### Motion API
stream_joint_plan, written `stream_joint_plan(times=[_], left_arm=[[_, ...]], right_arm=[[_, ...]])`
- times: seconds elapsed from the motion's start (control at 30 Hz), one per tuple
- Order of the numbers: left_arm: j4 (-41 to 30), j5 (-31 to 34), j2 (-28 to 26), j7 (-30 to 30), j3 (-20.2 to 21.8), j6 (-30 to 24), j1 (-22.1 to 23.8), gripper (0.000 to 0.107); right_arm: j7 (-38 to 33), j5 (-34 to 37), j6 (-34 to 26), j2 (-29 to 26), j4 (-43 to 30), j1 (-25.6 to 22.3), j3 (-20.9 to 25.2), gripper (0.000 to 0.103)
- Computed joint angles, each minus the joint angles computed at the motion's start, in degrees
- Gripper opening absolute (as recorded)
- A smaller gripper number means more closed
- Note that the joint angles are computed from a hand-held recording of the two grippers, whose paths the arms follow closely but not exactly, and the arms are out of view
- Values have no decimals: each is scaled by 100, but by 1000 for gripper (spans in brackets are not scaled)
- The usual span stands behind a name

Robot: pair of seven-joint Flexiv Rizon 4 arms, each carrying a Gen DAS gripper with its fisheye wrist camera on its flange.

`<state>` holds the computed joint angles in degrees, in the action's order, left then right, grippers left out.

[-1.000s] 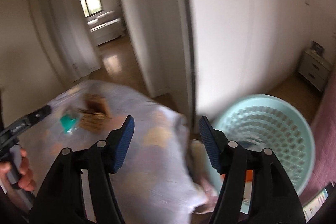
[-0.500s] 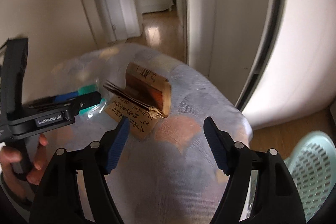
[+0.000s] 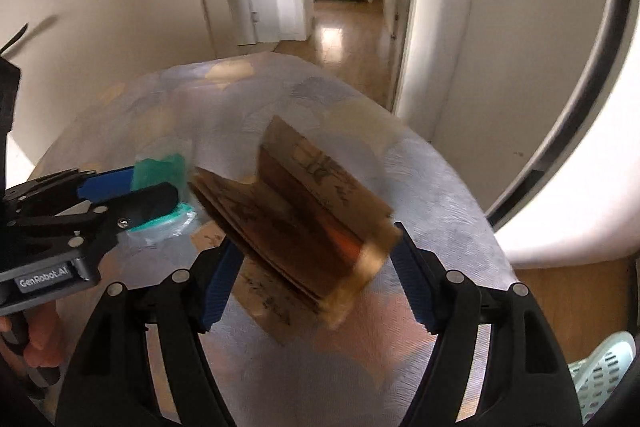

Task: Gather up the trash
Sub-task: 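Grasp the teal packet with the left tool while the right tool grasps the brown paper booklet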

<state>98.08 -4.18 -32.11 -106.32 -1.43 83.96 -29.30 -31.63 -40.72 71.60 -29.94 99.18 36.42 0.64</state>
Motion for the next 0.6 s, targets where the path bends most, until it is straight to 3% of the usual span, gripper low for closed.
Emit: stream_joint_plan(times=[0.1,0.3,0.47,0.6], left_arm=[[150,-172,28,259,-424,150,334,47],[195,-246,82,368,-373,171,260,47],[298,-300,177,453,-430,278,295,47],[499,-362,262,825,-917,697,564,47]], right_arm=[[-96,-9,-65,-56,-60,43,36,50],[307,-339,212,114,239,192,-161,28],[1249,-1160,533,410,658,386,-550,24],[2369,-2188,738,728,1035,445,-802,24]])
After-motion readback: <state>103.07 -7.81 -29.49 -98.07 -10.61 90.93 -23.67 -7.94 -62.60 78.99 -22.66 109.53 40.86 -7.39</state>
